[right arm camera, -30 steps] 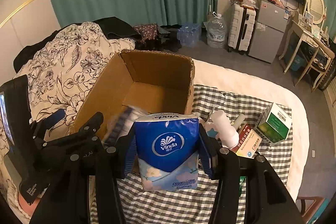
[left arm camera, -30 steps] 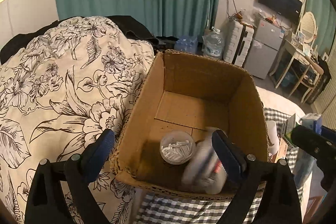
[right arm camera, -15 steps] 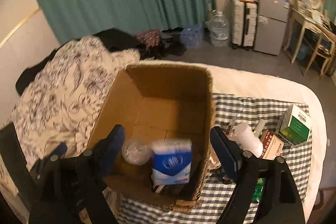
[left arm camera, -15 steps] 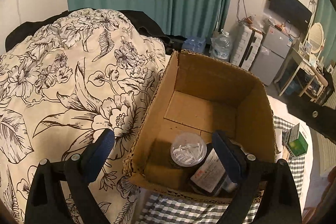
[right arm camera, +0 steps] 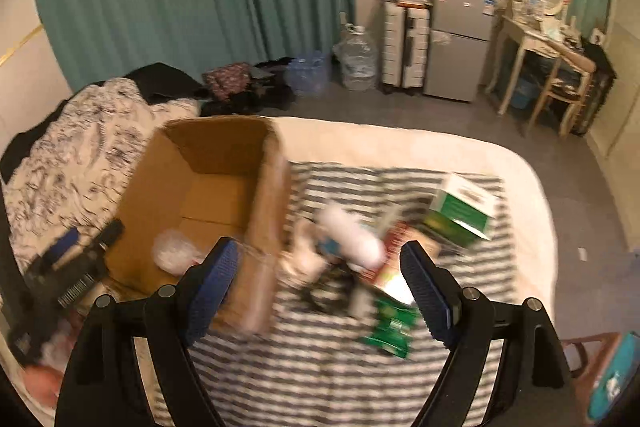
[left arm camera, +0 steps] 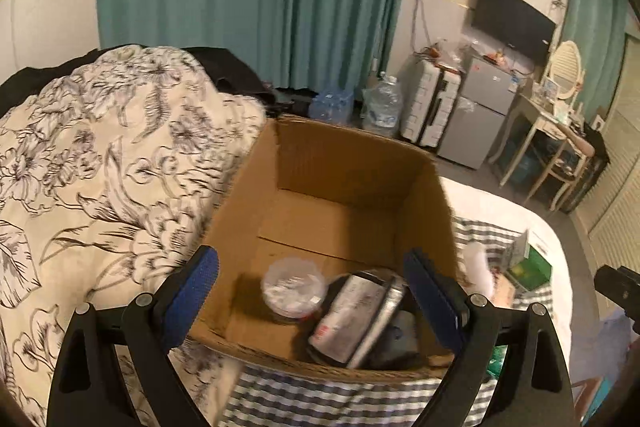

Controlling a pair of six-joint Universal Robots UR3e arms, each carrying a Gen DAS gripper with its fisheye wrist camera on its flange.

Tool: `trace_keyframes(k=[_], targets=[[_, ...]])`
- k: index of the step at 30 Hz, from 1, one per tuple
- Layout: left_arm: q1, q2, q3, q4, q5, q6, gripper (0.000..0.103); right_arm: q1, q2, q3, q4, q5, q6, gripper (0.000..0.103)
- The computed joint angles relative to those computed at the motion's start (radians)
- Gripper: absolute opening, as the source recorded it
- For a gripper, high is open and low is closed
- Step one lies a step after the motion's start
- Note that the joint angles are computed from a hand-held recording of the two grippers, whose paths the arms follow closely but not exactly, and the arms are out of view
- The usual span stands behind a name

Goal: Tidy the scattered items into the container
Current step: 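Move both tools back to the cloth, right tool toward the green-and-white medicine box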

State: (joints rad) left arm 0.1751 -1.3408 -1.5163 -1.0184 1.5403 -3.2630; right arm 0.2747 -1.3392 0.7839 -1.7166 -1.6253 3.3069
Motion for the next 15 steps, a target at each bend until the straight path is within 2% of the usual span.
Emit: trace_keyframes(k=[6,10,15], targets=[[-0.195,-0.035,0.013,0.038,0.072,-0.045,0.096,-0.165,-0.268,0.298,-0.048,0.065,-0.066,0.083],[-0.341,-0.065,-0.017,0.108,0.106,-0.069,0.103,-0.280,-0.393,0.486,-0.130,0.103,-0.103,0.083],[-0.544,-0.186,-0.023,0.220,0.244,-0.047,0.103,-0.465,-0.489,0.700,-0.223,0.221,-0.138,0.083]])
